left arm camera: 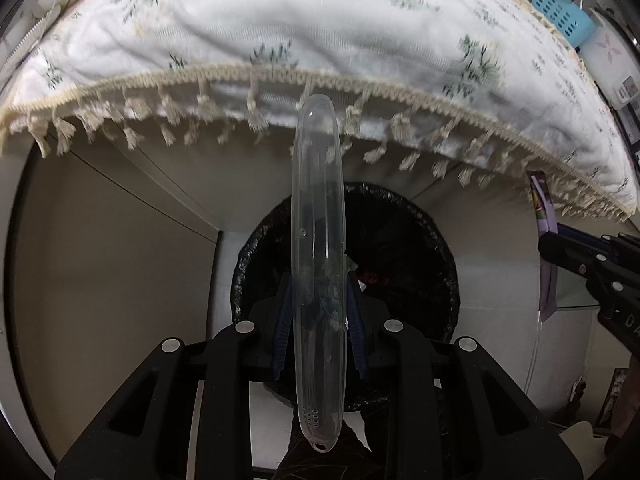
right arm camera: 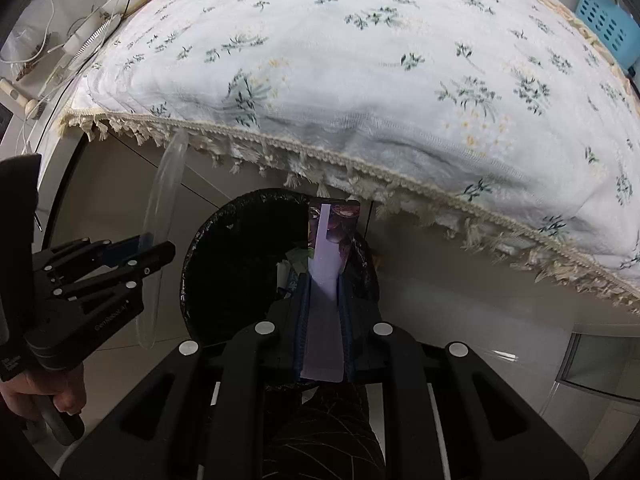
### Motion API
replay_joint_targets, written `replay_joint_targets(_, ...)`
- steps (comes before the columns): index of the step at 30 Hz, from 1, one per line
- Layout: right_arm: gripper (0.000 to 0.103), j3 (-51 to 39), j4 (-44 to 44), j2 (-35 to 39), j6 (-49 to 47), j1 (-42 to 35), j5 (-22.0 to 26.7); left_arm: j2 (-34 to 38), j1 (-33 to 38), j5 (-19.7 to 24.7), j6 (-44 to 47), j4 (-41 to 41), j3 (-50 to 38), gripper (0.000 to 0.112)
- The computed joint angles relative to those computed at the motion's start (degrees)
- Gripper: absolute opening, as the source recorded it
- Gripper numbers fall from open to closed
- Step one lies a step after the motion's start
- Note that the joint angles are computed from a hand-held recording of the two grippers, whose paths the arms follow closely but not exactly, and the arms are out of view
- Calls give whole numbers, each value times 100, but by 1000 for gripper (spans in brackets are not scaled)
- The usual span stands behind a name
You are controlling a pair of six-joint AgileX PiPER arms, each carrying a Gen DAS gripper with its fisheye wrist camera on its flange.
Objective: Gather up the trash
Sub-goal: 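Carry the clear tube and purple lighter down over the black trash bin, then open the left tool to drop the tube while the right tool releases the lighter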
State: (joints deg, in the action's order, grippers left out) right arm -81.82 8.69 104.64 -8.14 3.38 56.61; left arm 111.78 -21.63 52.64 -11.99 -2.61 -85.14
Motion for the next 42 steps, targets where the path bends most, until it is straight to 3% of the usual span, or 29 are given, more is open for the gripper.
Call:
replay_joint_targets(15,14,450,37,62,69,-8,-207,334,-454,-701,278,107,599,25)
replay_joint_targets(21,14,472,11,148,133,58,-227,351,-527,-779,472,-105,608,26)
replay_joint_targets(23,14,464,13,183,162,106,-245,270,-488,-784,520,-225,645,34)
replay_joint_targets(25,14,452,17,222,166,149,-265,115,-432,-776,480,-215,695,50)
replay_joint_targets(27,15,430,14,268,173,193,-293,20,-392,-808,386,-164,733,56)
replay_joint_targets(29,15,363,-1,357,197,251,-300,-44,-326,-634,265,-69,596,67)
replay_joint_targets(34,16,134,-73,692,331,483,-329,-381,-118,-758,-89,82,767,92)
replay_joint_targets(42,16,-149,-164,1166,423,761,-405,-641,187,-763,-315,233,909,97)
